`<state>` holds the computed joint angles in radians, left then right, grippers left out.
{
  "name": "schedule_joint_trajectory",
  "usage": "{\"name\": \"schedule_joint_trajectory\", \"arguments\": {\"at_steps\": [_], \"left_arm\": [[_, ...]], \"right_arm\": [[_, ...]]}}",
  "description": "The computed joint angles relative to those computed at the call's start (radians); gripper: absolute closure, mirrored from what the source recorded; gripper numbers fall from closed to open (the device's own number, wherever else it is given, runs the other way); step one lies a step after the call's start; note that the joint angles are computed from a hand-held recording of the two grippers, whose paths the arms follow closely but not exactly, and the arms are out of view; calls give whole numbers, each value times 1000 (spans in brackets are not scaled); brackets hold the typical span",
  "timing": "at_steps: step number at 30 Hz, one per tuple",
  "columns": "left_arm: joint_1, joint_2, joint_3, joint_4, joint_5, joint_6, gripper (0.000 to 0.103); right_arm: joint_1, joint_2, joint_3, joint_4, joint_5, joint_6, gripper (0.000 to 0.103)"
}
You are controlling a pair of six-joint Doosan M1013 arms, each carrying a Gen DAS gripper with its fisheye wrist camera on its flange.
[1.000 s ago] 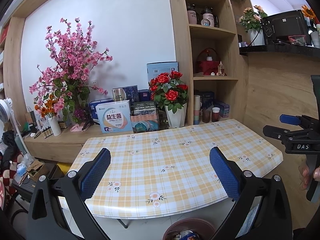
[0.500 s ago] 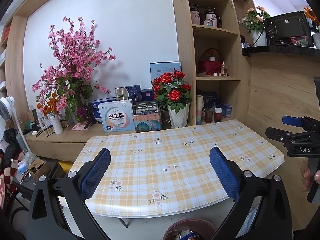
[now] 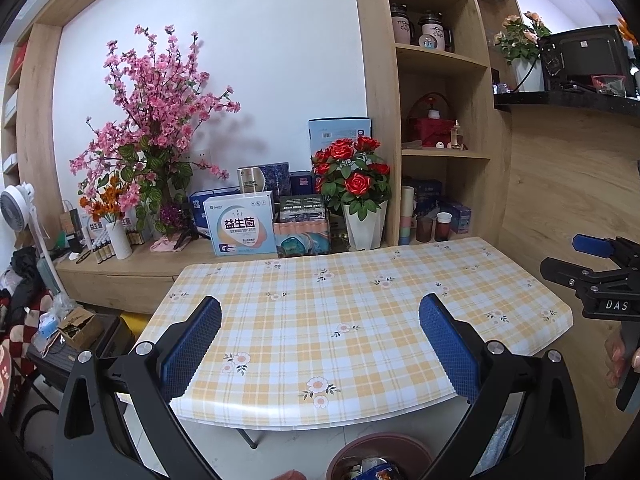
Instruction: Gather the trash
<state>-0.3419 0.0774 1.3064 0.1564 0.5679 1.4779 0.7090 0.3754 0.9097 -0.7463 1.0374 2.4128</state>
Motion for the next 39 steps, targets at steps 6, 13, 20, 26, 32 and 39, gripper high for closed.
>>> {"name": "schedule_joint_trajectory", "arguments": {"at_steps": [6, 13, 20, 26, 32, 39], "left_arm": [[4, 3, 1, 2, 5, -10, 6], [7, 7, 0, -15, 17, -18, 6], [2, 7, 2, -15, 15, -8, 6], [2, 11, -3, -14, 28, -9, 6], [1, 11, -1, -10, 30, -14, 6], [3, 11, 2, -10, 28, -18, 6]], "right_arm": [[-3, -6, 14, -5, -4, 15, 6], [-8, -26, 51, -23, 0, 39, 6], [-13, -32, 62, -24, 1, 51, 6], [-11, -26, 55, -14, 6, 40, 6], [-11, -23, 52, -12, 13, 37, 6], [-10, -19, 48, -10, 20, 33, 6]]}}
